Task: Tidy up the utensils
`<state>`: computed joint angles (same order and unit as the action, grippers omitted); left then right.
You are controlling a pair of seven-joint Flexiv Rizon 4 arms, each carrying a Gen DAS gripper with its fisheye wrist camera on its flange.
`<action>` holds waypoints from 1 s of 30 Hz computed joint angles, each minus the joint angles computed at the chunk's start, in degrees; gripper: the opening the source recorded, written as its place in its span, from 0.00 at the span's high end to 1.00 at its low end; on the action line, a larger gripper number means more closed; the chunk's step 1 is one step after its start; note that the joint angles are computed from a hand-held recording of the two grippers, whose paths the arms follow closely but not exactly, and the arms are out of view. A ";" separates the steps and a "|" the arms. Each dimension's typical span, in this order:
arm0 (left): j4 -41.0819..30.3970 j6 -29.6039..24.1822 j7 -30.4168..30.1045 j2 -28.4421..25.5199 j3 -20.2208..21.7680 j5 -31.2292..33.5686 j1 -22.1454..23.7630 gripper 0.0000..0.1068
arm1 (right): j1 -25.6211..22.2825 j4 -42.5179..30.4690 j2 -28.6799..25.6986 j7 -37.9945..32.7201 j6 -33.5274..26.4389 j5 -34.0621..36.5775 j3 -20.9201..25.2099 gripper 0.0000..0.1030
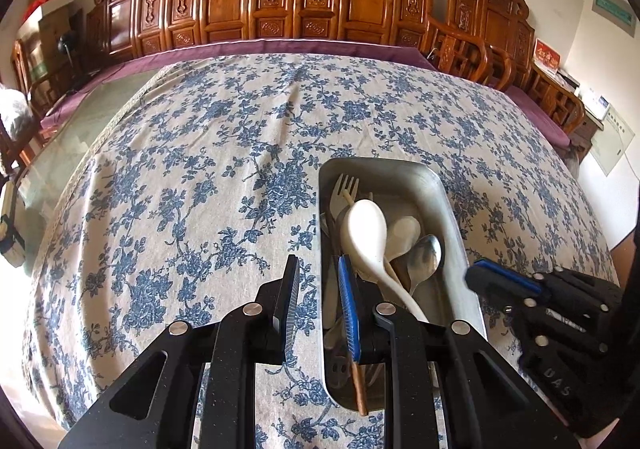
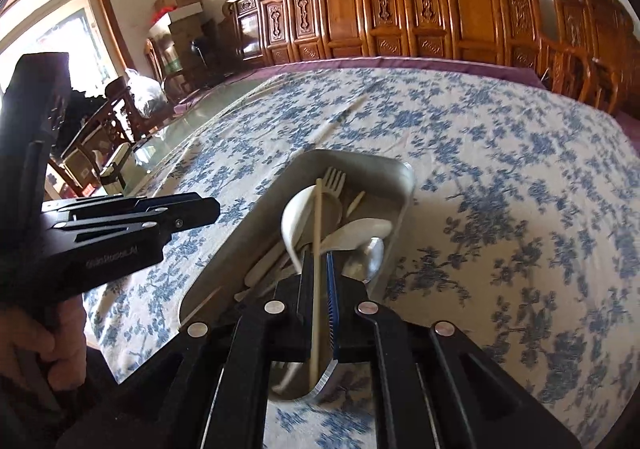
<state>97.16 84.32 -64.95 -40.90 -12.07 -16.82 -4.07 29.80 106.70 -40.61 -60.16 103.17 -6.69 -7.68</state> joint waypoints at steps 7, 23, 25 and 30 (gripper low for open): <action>1.42 1.39 -0.49 0.93 0.00 0.58 -0.70 0.74 | 5.59 5.55 3.36 -0.70 2.45 4.23 -6.64 0.71; 3.53 3.87 -4.26 3.90 3.99 3.29 -5.37 0.11 | 24.36 15.48 5.80 -0.28 1.94 15.39 -28.76 0.03; 4.11 3.07 -4.99 4.89 4.86 3.84 -6.23 0.11 | 25.71 16.84 6.43 -0.53 2.61 15.90 -30.20 0.03; 6.63 4.23 -5.95 7.18 4.81 4.91 -6.83 0.11 | 30.72 19.99 8.18 -1.63 2.99 17.90 -35.09 0.03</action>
